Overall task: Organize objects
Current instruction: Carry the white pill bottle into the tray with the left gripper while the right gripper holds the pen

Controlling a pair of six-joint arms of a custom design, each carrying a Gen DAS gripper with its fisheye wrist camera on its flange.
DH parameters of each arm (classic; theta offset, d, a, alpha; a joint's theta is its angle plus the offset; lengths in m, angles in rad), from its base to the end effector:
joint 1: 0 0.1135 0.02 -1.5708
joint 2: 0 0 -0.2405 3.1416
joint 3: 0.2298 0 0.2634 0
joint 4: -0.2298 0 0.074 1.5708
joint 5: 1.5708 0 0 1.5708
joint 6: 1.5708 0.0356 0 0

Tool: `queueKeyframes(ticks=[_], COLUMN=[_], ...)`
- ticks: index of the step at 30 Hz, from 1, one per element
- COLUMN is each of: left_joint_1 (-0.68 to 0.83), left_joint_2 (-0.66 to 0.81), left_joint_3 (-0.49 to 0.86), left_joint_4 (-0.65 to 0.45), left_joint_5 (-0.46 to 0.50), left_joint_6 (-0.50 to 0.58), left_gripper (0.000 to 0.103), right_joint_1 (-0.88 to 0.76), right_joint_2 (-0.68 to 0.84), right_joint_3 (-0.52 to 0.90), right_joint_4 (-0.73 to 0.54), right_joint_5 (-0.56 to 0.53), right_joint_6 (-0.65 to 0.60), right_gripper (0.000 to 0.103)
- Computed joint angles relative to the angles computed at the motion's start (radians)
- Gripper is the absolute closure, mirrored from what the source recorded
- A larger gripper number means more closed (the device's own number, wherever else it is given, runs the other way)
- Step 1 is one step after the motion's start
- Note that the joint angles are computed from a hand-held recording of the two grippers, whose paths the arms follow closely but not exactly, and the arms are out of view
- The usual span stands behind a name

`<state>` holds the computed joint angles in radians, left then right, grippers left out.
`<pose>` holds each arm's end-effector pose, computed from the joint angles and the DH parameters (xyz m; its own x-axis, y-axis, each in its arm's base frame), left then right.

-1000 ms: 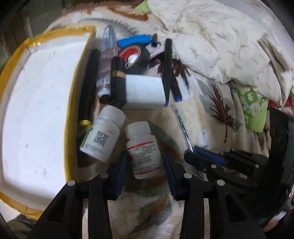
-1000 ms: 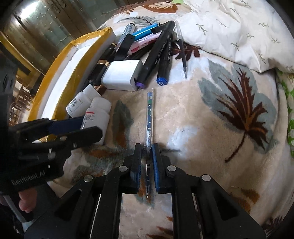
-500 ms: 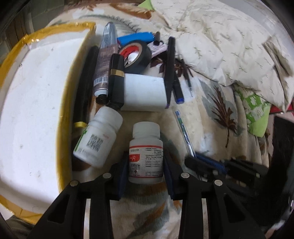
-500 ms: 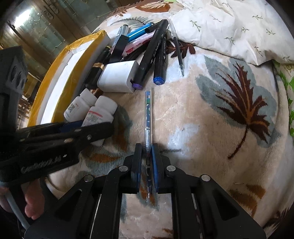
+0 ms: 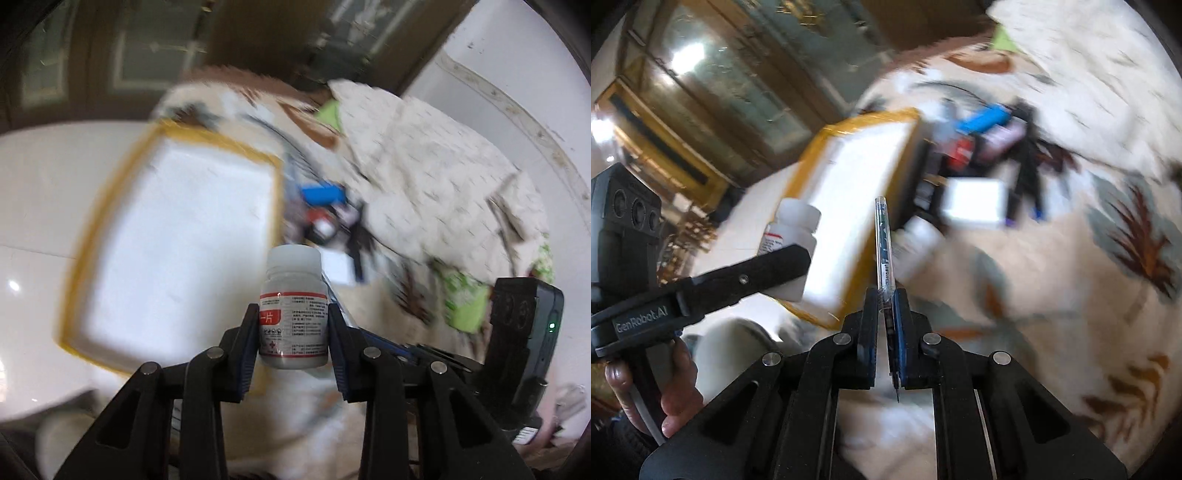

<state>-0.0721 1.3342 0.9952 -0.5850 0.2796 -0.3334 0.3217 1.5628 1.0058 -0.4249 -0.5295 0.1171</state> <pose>0.2892 -0.0307 0.2322 -0.8291 -0.2555 -0.4974 -0.0383 0.9134 -0.4053 0.3033 0.1200 0.1823 -0.8465 -0.1758 -0.5026 -0.4432 0.7558 0.4820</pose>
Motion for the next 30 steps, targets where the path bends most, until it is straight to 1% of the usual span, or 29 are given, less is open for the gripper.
queueKeyframes(ticks=[2, 3, 4, 6, 8, 9, 10, 11, 12, 13, 15, 17, 19, 21, 22, 23, 24, 25, 26, 27, 29, 30], left_joint_1=[0.075, 0.103, 0.119, 0.155, 0.165, 0.167, 0.169, 0.162, 0.143, 0.129, 0.109, 0.103, 0.108, 0.117, 0.12, 0.125, 0.124, 0.12, 0.116, 0.116, 0.107, 0.093], left_joint_2=[0.077, 0.131, 0.154, 0.243, 0.296, 0.335, 0.341, 0.351, 0.363, 0.373, 0.422, 0.439, 0.446, 0.435, 0.43, 0.42, 0.408, 0.401, 0.385, 0.329, 0.264, 0.215], left_joint_3=[0.048, 0.073, 0.08, 0.115, 0.121, 0.147, 0.147, 0.157, 0.167, 0.172, 0.206, 0.211, 0.216, 0.208, 0.206, 0.199, 0.194, 0.197, 0.192, 0.147, 0.099, 0.066], left_joint_4=[-0.014, -0.005, -0.002, -0.007, 0.01, -0.019, -0.025, -0.03, -0.037, -0.038, -0.065, -0.068, -0.057, -0.052, -0.052, -0.048, -0.043, -0.046, -0.038, 0.005, 0.057, 0.084], left_joint_5=[0.04, 0.032, 0.025, 0.048, 0.049, 0.048, 0.055, 0.043, -0.008, -0.047, -0.079, -0.097, -0.094, -0.099, -0.104, -0.108, -0.116, -0.128, -0.143, -0.146, -0.154, -0.184], left_joint_6=[0.04, 0.063, 0.075, 0.082, 0.091, 0.082, 0.076, 0.084, 0.097, 0.095, 0.094, 0.096, 0.092, 0.085, 0.085, 0.084, 0.08, 0.079, 0.078, 0.08, 0.09, 0.09], left_gripper=[0.068, 0.068, 0.068, 0.068, 0.068, 0.068, 0.068, 0.068, 0.068, 0.068, 0.068, 0.067, 0.067, 0.066, 0.065, 0.062, 0.057, 0.056, 0.056, 0.056, 0.056, 0.056], right_joint_1=[0.044, 0.064, 0.079, 0.155, 0.17, 0.186, 0.192, 0.198, 0.206, 0.211, 0.228, 0.233, 0.236, 0.228, 0.222, 0.216, 0.203, 0.184, 0.176, 0.167, 0.11, 0.088], right_joint_2=[0.071, 0.122, 0.15, 0.231, 0.312, 0.339, 0.364, 0.375, 0.388, 0.39, 0.385, 0.383, 0.392, 0.375, 0.358, 0.341, 0.318, 0.275, 0.249, 0.219, 0.125, 0.09], right_joint_3=[0.073, 0.122, 0.159, 0.247, 0.316, 0.334, 0.36, 0.362, 0.366, 0.361, 0.346, 0.343, 0.351, 0.338, 0.326, 0.313, 0.297, 0.269, 0.251, 0.231, 0.172, 0.158], right_joint_4=[-0.002, -0.003, -0.013, -0.026, -0.045, -0.046, -0.055, -0.05, -0.051, -0.051, -0.035, -0.033, -0.035, -0.033, -0.032, -0.033, -0.032, -0.029, -0.025, -0.02, 0.01, 0.019], right_joint_5=[-0.007, -0.035, -0.026, 0.1, 0.076, 0.097, 0.105, 0.102, 0.107, 0.119, 0.161, 0.168, 0.175, 0.169, 0.185, 0.192, 0.177, 0.173, 0.189, 0.206, 0.151, 0.137], right_joint_6=[0.057, 0.092, 0.098, 0.099, 0.131, 0.139, 0.131, 0.129, 0.135, 0.134, 0.127, 0.129, 0.09, 0.061, 0.032, 0.016, -0.005, -0.038, -0.062, -0.083, -0.127, -0.148], right_gripper=[0.095, 0.095, 0.095, 0.095, 0.095, 0.095, 0.095, 0.095, 0.095, 0.095, 0.095, 0.095, 0.095, 0.095, 0.094, 0.094, 0.094, 0.094, 0.094, 0.094, 0.094, 0.094])
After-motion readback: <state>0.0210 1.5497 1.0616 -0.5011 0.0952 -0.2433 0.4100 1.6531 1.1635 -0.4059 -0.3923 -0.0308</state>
